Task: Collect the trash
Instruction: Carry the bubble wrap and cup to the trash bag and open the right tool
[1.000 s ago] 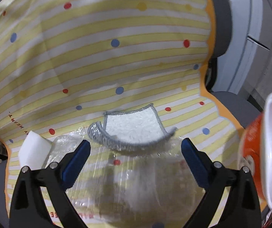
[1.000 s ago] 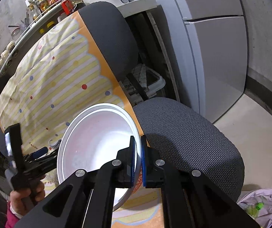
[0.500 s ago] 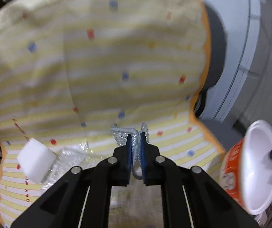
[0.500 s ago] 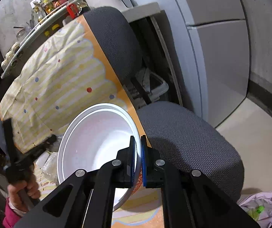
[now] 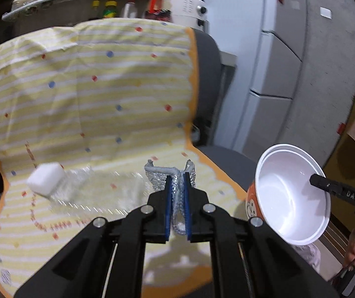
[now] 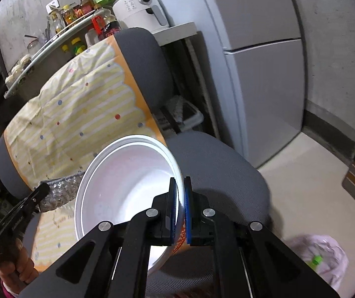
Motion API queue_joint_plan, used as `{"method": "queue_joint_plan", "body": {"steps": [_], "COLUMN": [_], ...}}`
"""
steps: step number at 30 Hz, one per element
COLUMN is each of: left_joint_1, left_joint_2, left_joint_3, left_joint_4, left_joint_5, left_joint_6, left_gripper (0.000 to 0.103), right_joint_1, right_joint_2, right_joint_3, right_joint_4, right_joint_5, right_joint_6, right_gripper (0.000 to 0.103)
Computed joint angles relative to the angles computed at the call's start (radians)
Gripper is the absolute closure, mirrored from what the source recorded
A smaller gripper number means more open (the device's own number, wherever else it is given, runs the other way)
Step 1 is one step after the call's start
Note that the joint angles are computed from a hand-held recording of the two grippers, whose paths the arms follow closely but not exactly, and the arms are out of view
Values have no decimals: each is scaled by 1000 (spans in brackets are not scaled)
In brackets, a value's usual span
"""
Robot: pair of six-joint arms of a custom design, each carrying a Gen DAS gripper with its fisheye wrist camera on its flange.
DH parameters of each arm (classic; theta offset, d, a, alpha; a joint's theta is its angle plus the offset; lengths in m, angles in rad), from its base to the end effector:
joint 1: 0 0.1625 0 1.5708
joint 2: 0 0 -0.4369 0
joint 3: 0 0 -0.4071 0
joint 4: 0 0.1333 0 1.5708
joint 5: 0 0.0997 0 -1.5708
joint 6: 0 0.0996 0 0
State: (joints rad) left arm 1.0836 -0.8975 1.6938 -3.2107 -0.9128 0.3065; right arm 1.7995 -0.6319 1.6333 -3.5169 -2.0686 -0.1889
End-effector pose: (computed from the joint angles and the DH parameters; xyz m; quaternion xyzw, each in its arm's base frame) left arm -0.1478 -0.6938 0.2352 0.2117 0.8474 -0.4125 0.2586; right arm 0.2425 -0.6636 0.1072 0.0693 -0.8675 0.4452 0.2105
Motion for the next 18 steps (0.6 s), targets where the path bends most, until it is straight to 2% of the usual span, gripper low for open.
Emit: {"method": "queue_joint_plan", "body": {"steps": [4, 13, 18], "left_joint_1": [-21, -75, -107], "left_joint_2": [-13, 26, 60], "left_joint_3": [68, 123, 131], "left_joint_4": [-3, 17, 29], "left_joint_5": [-47, -148, -203], "left_joint_6": [-24, -26, -21], "left_gripper": [97, 97, 97], "right_joint_1": [-5, -47, -79], "right_joint_2": [-50, -154, -202], "right_joint_3": [110, 340, 433], "right_joint_4": [-70, -254, -331], "right_joint_5": [-59, -195, -225], "right_joint_6": [12, 53, 69], "right_gripper": [97, 97, 97]}}
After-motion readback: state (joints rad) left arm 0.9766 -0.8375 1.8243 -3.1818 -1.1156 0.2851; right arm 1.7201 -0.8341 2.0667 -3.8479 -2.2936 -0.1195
